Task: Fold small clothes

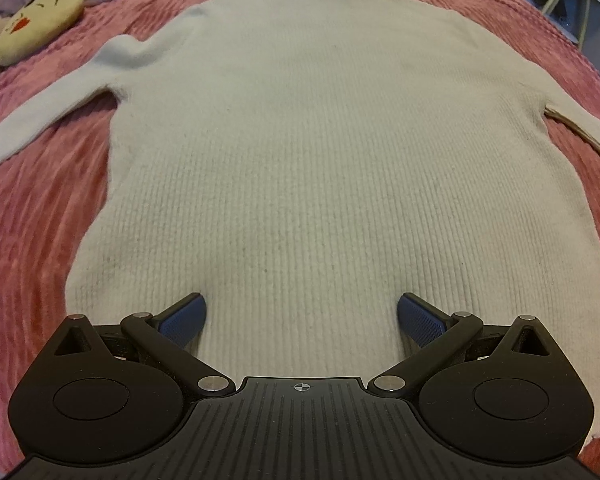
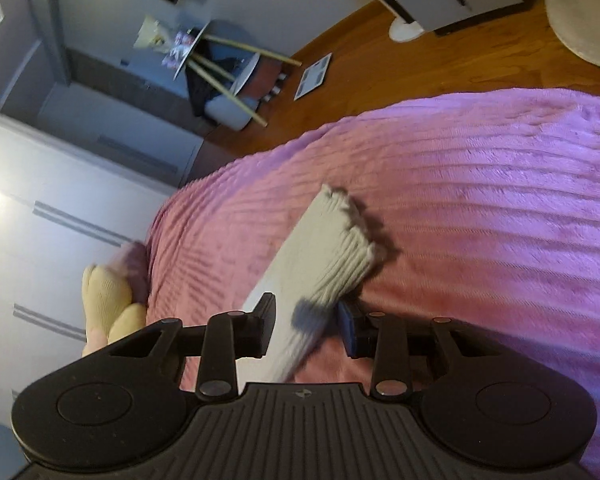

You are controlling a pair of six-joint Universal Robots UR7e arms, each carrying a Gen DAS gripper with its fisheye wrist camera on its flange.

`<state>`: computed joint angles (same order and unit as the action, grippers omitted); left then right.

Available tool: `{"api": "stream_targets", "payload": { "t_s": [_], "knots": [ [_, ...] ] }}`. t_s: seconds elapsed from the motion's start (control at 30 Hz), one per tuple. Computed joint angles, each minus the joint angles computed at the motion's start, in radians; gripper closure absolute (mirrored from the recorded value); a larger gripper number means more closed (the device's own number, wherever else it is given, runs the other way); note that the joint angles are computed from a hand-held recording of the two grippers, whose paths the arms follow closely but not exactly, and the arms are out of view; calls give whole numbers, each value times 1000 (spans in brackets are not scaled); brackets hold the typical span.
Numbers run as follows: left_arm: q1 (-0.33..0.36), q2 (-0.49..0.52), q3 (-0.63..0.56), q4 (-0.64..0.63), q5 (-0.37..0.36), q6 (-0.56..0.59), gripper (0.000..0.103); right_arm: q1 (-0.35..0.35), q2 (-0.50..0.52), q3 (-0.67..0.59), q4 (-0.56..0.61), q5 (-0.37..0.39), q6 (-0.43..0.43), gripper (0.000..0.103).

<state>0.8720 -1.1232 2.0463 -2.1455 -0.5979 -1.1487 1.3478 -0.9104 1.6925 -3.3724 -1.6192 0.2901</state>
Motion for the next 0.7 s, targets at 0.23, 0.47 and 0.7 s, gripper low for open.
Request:
{"api": "stream_targets", "payload": {
  "t_s": [0.23,0.47,0.7],
  "knots": [
    [-20,-23,5,20,41,-20,0,66,31,-66,9,-80,-177,95],
    [-15,-69,28,-185,91,122,0,237,119,-112,81,117,-549,94],
    [21,-40,17,-615,33,464,0,309,190,-71,136,112,-687,66]
  ]
}}
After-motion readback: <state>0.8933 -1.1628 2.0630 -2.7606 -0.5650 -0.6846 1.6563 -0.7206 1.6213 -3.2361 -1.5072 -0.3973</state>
